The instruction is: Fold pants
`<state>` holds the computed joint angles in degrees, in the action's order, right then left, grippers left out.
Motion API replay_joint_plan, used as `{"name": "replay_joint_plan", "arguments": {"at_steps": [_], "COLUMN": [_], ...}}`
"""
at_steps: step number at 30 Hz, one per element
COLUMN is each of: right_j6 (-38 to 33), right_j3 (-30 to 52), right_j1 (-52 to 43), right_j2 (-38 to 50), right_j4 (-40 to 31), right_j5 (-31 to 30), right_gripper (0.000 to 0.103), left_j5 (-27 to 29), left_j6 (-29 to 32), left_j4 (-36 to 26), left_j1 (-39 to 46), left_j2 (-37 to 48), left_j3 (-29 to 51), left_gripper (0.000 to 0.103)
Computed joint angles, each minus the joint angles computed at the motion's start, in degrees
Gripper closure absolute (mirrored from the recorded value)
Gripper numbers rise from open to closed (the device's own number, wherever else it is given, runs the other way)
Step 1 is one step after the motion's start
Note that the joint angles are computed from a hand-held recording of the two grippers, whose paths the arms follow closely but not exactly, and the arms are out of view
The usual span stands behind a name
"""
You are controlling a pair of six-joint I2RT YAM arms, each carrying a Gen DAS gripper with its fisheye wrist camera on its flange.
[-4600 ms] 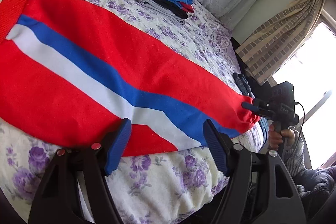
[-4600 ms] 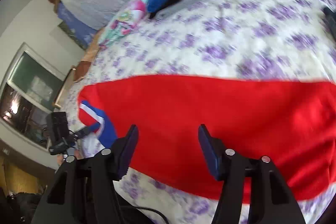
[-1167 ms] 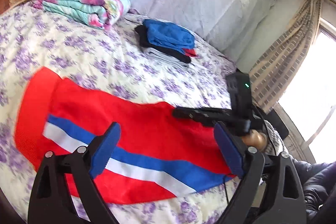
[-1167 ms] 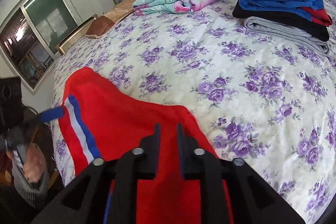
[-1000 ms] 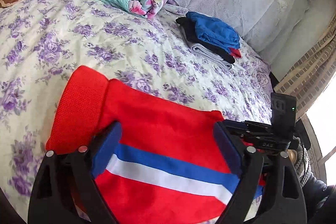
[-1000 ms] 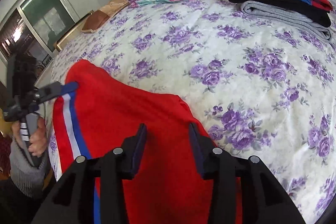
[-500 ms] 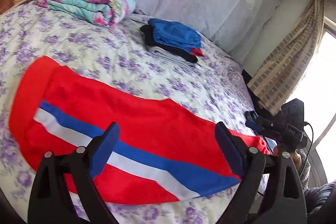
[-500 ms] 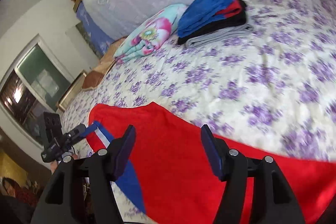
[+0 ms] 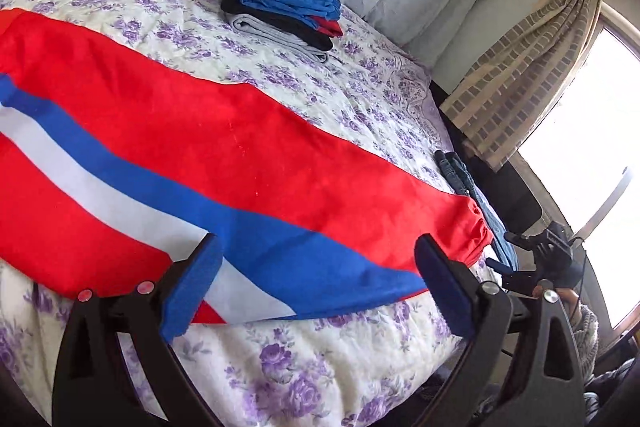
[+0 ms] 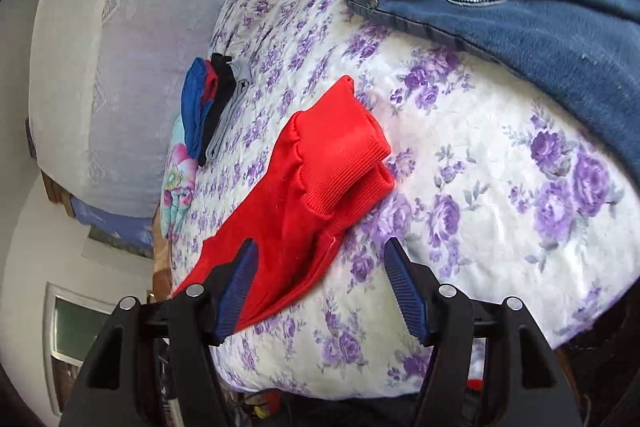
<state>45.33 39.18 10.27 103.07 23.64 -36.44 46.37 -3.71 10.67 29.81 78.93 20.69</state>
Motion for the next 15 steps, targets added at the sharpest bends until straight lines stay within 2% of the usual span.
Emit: {"name": "replay_joint_plan", "arguments": {"at_steps": [4,9,10,12,13,15], "right_j6": [7.4,12.8,11.9,9.1,7.7,4.8], "right_j3": [2.5,0.8,0.4,-1.1,-1.6,-2.7], "right_j1": [0.7,1.4,2.2,3.1,3.7,4.2], "right_j2": [7.9,10.8,10.7,9.5,9.4,9.6], "right_j4": [9.2,20.0,20.8,21.3,22.1,25.6], "right_j5": [0.1,2.7,4.5,8.0,10.1,12.6], "right_gripper": [0.037,0.037,0.041,0.057,0.070,0.077], "left_j5": [1.7,2.6,2.3,0.8,-0.4,-1.6], "left_j6": [0.1,-1.1,-1.1,-0.8,-0.8,-0.5], "left_j4": [-2.9,-2.5,-2.3,-1.8,-1.3,-1.5], "left_j1": [3.7,5.1,4.6,3.2,2.5,1.8], "left_j2": [-1.4,-0.7,-0.7,-1.4,-1.8,-2.4], "left_j3": [0.4,0.3,0.3,-0.3,-0.6,-0.8], "left_gripper": [0.008,0.007,0.007,0.007,0.007,0.007]}}
